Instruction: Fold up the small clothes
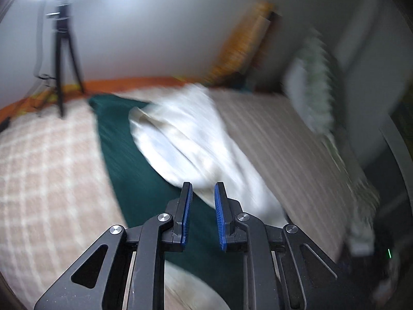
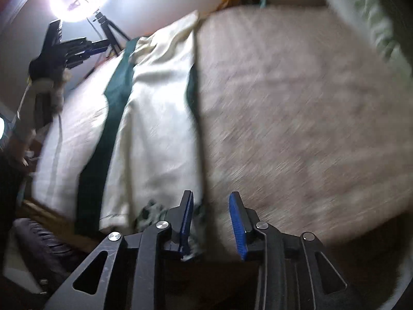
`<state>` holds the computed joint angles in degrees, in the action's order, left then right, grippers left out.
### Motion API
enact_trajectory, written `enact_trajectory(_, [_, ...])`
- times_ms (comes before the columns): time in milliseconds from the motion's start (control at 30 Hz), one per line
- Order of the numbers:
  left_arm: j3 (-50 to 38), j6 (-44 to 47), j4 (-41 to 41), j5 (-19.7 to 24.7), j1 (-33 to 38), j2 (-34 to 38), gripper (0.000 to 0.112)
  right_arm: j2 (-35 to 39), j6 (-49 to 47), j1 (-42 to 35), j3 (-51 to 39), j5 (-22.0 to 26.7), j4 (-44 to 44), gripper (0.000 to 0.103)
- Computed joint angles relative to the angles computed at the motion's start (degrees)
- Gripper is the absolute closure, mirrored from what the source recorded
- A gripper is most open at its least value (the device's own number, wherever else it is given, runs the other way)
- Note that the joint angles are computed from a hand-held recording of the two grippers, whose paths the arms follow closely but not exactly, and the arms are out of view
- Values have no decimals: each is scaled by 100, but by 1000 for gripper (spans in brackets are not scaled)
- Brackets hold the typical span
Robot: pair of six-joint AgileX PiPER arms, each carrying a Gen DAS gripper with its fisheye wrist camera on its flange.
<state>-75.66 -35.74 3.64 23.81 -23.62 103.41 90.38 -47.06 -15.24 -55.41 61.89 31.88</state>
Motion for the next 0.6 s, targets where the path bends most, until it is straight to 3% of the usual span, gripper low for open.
enact_trajectory(100, [245, 38, 4, 146, -565, -119, 97, -333, -129, 288, 331, -282, -162, 76])
enact_trajectory(167, [416, -234, 163, 125, -846, -174, 97, -382, -36, 358, 365, -273, -267, 95])
enact_trajectory(267, [705, -647, 329, -54, -1146, -286, 97, -558, 401, 657, 458, -600, -767, 99])
enact_trajectory(300, [630, -717, 406, 8, -1239, -232, 97, -658, 513, 789, 476, -718, -937, 98])
enact_trajectory(400, [403, -1040, 966, 265, -1472, -92, 97, -711, 166, 564, 339, -480, -591, 96])
enact_trajectory(467, [268, -847, 885, 295, -1468, 10, 95, -719, -77, 394, 149, -377, -281, 85])
enact_trajectory(533, [212, -843, 868, 227, -1418, 94, 90, -528, -192, 280, -205, -251, 92, 79])
enact_trajectory(600, [170, -735, 764, 174, -1306, 150, 74, -122, -197, 314, -710, -171, 368, 79])
